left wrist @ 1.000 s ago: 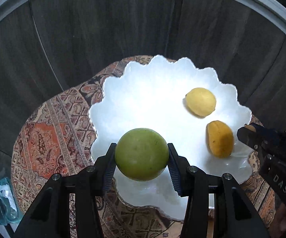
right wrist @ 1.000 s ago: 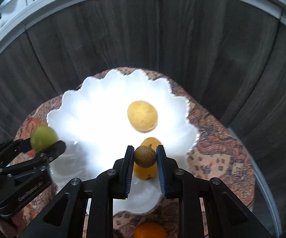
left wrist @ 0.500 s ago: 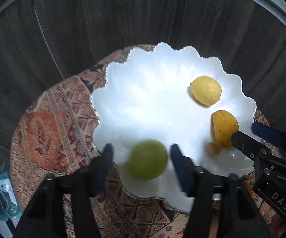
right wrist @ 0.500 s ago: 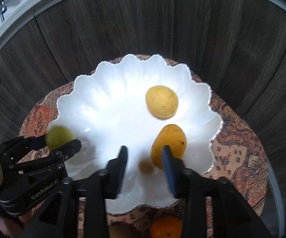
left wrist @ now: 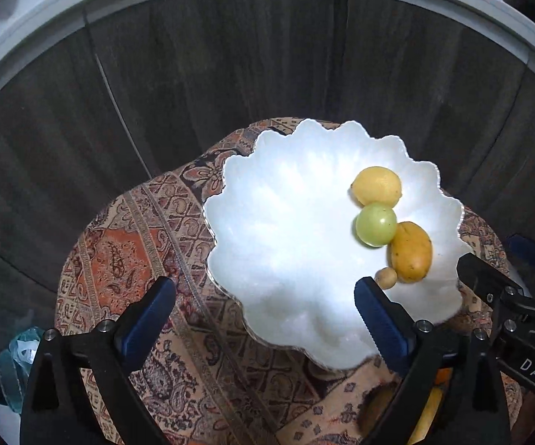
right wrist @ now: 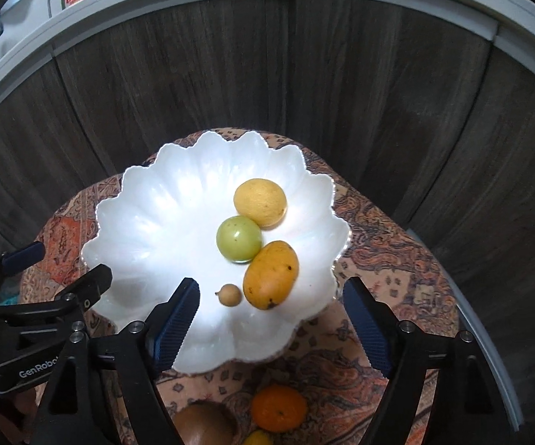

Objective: Organize fruits
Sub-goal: 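Lower both fruits into the white bowl and open both tools, then withdraw both tools from the bowl toward the remaining fruits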

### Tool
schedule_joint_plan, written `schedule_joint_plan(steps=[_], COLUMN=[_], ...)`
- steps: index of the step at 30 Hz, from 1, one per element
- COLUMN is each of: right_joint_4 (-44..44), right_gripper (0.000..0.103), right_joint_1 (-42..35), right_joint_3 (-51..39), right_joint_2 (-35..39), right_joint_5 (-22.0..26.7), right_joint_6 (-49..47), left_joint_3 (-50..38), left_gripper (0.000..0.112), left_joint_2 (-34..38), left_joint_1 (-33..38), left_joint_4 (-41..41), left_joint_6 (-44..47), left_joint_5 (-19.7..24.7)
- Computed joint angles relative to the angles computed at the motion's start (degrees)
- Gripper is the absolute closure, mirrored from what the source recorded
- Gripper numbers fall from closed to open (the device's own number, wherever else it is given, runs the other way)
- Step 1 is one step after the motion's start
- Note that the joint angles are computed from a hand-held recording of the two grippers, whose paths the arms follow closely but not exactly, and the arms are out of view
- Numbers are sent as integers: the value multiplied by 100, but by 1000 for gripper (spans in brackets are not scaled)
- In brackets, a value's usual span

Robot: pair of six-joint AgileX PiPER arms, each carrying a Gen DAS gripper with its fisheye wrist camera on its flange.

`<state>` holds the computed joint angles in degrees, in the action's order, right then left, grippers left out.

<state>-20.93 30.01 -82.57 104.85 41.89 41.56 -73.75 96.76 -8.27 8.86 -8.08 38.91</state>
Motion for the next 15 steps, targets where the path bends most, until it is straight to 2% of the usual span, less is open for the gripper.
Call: schedule_joint_plan(steps=[15], right_joint_4=[-395], right_gripper=[23], right_joint_1=[364], right_joint_3=[698], right_joint_2=[-1006], right_joint_5=[318], right_joint_6=[596], left_joint_3=[669], left_gripper=[14], left_joint_2=[-1101], left_joint_1=[-155], left_joint_4=[-14], left_joint_6=[-226], left_joint_5=[273])
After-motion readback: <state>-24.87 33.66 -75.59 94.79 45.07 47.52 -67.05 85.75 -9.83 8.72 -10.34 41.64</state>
